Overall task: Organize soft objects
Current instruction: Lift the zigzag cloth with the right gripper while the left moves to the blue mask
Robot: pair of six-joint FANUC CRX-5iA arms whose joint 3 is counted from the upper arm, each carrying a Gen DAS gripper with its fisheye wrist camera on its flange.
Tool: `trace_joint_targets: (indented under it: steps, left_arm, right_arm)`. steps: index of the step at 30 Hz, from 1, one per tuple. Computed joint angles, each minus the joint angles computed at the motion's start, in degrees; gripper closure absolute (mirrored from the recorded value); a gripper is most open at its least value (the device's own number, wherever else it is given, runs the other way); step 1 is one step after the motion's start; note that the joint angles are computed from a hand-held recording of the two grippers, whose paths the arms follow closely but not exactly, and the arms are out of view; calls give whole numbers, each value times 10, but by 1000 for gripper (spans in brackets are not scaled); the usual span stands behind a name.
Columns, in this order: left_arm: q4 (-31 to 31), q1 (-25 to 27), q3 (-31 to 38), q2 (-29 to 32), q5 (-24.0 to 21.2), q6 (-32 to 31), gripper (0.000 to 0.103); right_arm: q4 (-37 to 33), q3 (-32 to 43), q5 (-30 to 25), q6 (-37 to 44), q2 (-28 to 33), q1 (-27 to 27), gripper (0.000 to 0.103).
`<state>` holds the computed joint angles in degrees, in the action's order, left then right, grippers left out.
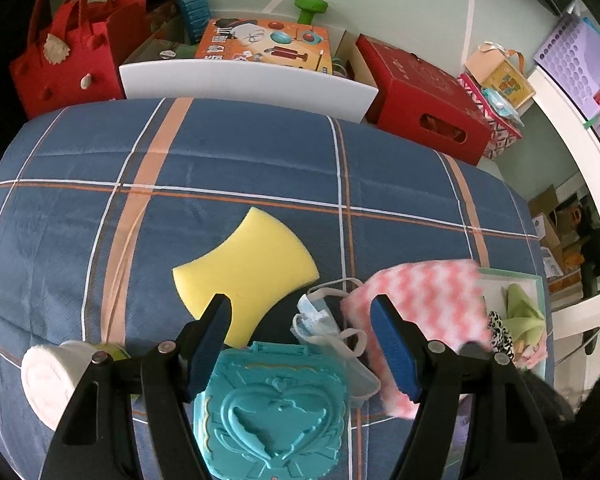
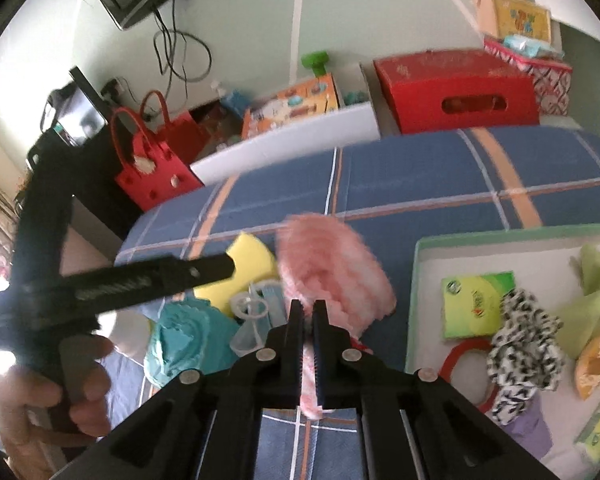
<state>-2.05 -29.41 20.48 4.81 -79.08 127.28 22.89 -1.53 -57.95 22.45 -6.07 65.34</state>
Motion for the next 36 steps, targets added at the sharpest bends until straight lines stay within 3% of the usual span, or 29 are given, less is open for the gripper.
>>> trace_joint_targets:
  steps: [5,16,20,25,30,31,34,36]
  left_arm:
    - [-5,-11,17,16,-14,-13,33]
    - [-74,-52,96,72,-90,-35,40]
    - [-67,-59,102,79,-88,-55,48]
    - [-97,-80,139,106,-121,-81,49]
    - [-137,-101,173,131,-154,-101,62]
    - [-144,-104,178,134,-160,-103,66]
    - [-139,-98,165,127,-151,-96,95]
    - [-118,-87,145,116,-129,-91,96]
  right_arm:
    - [50,-17,-12,-37,-18,9,98]
    - [42,-23,-37,-46,-23,-3,98]
    - [38,-20,-39,-43,-19,-4,98]
    - [37,-20,-40,-48,-19,-5,98]
    - [35,-18,-43,-46,-16,-6,98]
    - [35,-18,-43,-47,-16,-7,98]
    - [33,-20,-43,-49,-17,-9,98]
    - [33,-20,-42,-49,-17,-10,98]
